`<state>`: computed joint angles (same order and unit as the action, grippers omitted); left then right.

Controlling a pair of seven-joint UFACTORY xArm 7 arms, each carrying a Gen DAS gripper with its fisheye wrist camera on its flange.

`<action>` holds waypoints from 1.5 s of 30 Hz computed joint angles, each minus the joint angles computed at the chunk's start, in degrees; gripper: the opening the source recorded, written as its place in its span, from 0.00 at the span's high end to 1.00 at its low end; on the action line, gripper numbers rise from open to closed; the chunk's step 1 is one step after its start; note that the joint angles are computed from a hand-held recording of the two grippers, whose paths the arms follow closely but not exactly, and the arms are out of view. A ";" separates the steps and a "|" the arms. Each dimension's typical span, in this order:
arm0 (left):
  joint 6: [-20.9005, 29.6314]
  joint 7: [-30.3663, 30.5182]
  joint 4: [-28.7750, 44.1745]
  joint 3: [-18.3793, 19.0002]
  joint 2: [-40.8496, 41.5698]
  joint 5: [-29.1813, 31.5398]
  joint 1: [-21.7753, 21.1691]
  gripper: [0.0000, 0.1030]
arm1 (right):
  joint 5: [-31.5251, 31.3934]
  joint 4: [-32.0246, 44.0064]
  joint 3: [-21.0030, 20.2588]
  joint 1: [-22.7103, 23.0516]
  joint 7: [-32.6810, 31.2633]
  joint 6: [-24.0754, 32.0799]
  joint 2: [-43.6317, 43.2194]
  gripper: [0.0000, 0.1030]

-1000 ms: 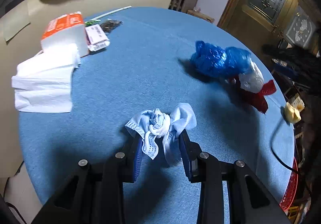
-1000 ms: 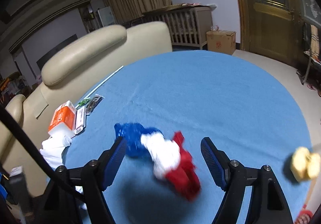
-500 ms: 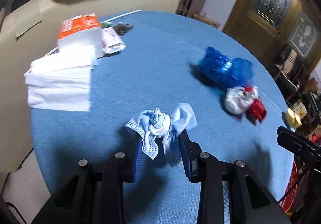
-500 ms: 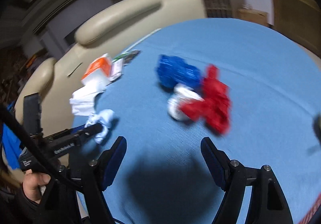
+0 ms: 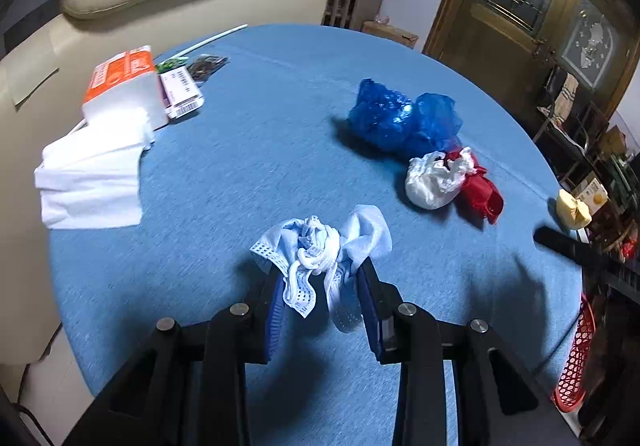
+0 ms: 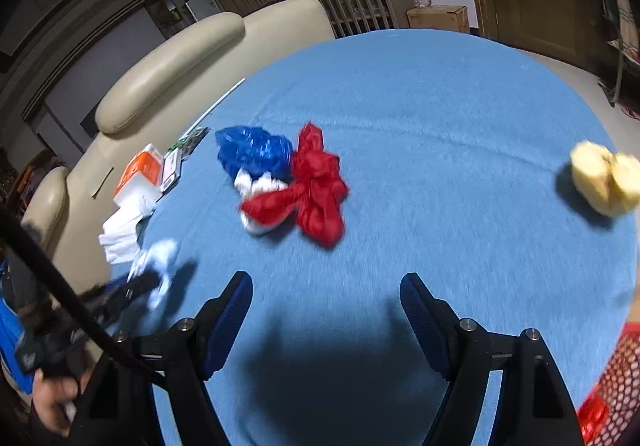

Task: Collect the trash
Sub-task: 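Reach the right tool to the red plastic bag and close on it, then carry the red bag and blue cloth with both tools to the basket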

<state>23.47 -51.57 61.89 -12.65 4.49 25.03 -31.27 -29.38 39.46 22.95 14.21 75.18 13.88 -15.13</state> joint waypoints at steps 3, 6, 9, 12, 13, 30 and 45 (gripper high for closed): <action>0.11 -0.66 -1.58 0.15 -1.12 -0.30 0.44 0.65 | -2.94 5.10 0.54 -1.08 0.19 -0.99 3.71 0.23; -0.18 -0.87 -2.52 0.15 -1.49 -0.55 1.05 0.65 | -7.15 13.63 -0.03 1.27 -5.22 -0.03 10.32 0.23; -0.75 -1.11 -3.41 0.20 -2.01 -0.48 1.68 0.65 | -14.28 22.46 -0.91 3.48 -6.15 4.90 16.84 0.23; -1.88 -0.13 -4.52 0.18 -2.50 -2.25 2.47 0.65 | -11.50 26.27 -3.27 5.01 -8.52 7.06 21.44 0.23; -2.28 -0.13 -4.87 0.17 -2.74 -2.26 2.66 0.65 | -10.23 25.16 -4.06 5.22 -8.10 6.09 21.03 0.23; -3.82 2.81 -4.29 -0.01 -1.62 -4.56 2.33 0.65 | 4.91 23.58 -13.19 9.15 -12.94 8.08 23.37 0.53; -0.52 -0.16 -2.40 -1.35 -2.43 0.12 0.63 0.65 | -7.50 10.97 -11.66 9.02 2.05 10.04 7.94 0.65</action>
<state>22.95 -51.73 59.49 -14.00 2.06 25.16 -30.64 -36.88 50.43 11.29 23.23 77.23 23.92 -7.19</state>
